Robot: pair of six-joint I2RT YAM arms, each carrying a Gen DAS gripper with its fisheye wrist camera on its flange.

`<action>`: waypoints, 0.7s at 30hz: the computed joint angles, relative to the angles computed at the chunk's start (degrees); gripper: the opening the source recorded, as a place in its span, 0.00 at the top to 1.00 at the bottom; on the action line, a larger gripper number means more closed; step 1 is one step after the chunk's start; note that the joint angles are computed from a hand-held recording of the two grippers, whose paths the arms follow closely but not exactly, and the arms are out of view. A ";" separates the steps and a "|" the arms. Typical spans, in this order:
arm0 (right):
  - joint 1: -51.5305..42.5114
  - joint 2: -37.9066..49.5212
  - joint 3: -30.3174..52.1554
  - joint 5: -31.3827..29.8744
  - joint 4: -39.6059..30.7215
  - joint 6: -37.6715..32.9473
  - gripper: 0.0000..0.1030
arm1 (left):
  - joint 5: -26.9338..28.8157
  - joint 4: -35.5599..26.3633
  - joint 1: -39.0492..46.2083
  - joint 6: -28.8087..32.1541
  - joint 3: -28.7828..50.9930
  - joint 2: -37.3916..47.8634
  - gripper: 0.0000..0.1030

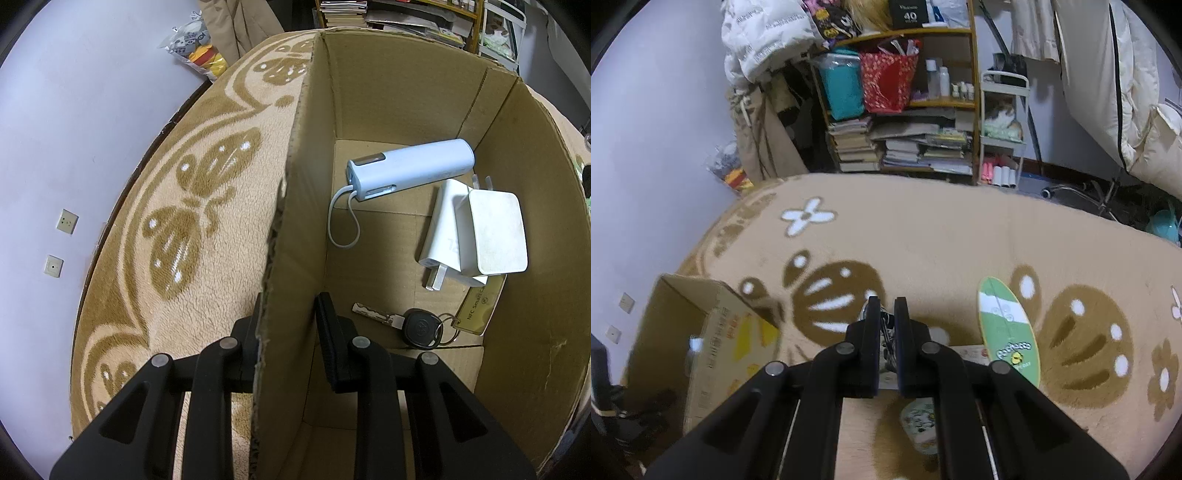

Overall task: Organize rigid objects
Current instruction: 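Carry the key bunch into the box with the right gripper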

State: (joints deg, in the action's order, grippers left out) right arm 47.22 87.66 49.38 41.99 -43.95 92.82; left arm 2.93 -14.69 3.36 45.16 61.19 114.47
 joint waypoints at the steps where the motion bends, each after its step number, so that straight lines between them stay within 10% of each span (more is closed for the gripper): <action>1: 0.53 0.05 1.27 0.93 -0.87 -0.27 0.92 | 0.02 -0.05 0.03 0.01 0.03 0.00 0.76; 21: 6.35 10.16 27.01 8.91 -1.22 -18.61 0.92 | 0.00 -0.07 -0.08 -0.16 -0.12 -0.07 0.76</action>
